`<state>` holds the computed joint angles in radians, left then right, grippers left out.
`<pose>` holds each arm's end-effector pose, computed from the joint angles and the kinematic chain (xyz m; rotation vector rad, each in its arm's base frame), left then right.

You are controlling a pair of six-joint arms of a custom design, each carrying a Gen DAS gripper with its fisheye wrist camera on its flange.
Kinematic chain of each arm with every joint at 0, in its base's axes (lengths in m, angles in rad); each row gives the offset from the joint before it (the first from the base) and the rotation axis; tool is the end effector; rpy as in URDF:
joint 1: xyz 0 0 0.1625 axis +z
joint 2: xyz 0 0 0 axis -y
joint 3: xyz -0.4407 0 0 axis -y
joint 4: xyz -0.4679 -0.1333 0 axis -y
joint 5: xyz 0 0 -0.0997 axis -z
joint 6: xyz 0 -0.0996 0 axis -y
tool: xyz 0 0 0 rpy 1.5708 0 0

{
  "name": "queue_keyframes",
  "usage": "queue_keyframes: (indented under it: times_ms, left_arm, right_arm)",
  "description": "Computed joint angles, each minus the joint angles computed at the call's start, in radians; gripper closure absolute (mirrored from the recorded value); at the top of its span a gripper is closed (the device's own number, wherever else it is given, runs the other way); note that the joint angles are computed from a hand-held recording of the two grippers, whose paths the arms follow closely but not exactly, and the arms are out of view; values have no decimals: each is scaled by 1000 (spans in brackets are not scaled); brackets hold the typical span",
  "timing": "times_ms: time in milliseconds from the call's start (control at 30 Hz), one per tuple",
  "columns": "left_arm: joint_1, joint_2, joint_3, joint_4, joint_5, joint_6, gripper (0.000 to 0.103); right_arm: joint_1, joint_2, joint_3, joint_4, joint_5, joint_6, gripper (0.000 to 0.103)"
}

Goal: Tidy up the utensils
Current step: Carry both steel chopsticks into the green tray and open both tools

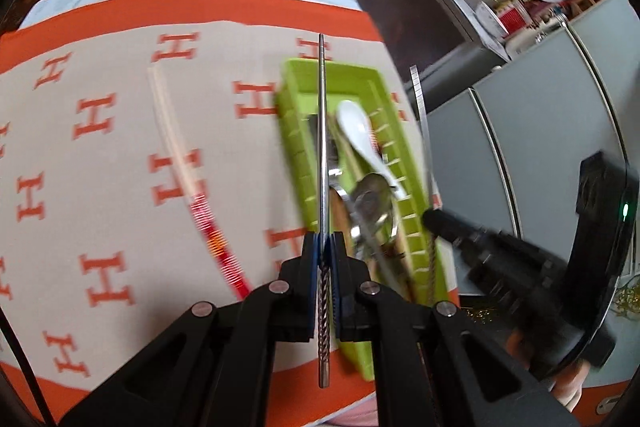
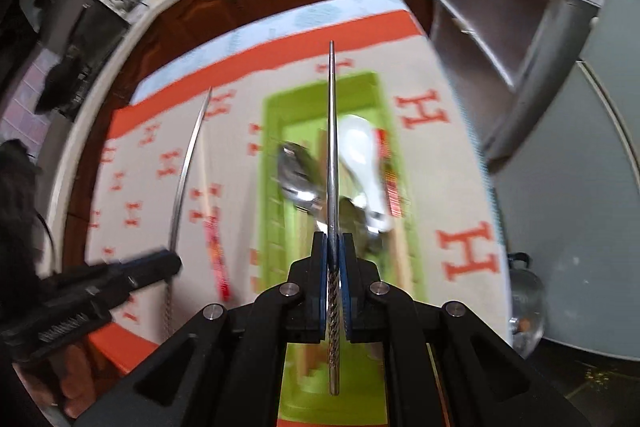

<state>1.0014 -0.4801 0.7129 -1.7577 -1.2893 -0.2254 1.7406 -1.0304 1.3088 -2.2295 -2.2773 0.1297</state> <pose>-0.3719 -0.8796 0.1579 0.4992 2.8190 -0.0964 0.2024 -0.7742 0.3785 -0.1239 -2.4372 0.5972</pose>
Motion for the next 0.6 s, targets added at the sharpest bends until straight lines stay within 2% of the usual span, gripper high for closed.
queue_keyframes:
  times_ms: [200,400,600]
  left_arm:
    - [1,88,-75,36,-34,-33,100]
    - [6,98,-55,42,-39,-80,99]
    - [2,76,-14,13,-24,-69,98]
  right_arm:
    - [-11,-16,41,17,-74,-20,98]
    - [-33,-1,61,30,-87,-19,97]
    - [-31,25,48,23,-119,-17,97]
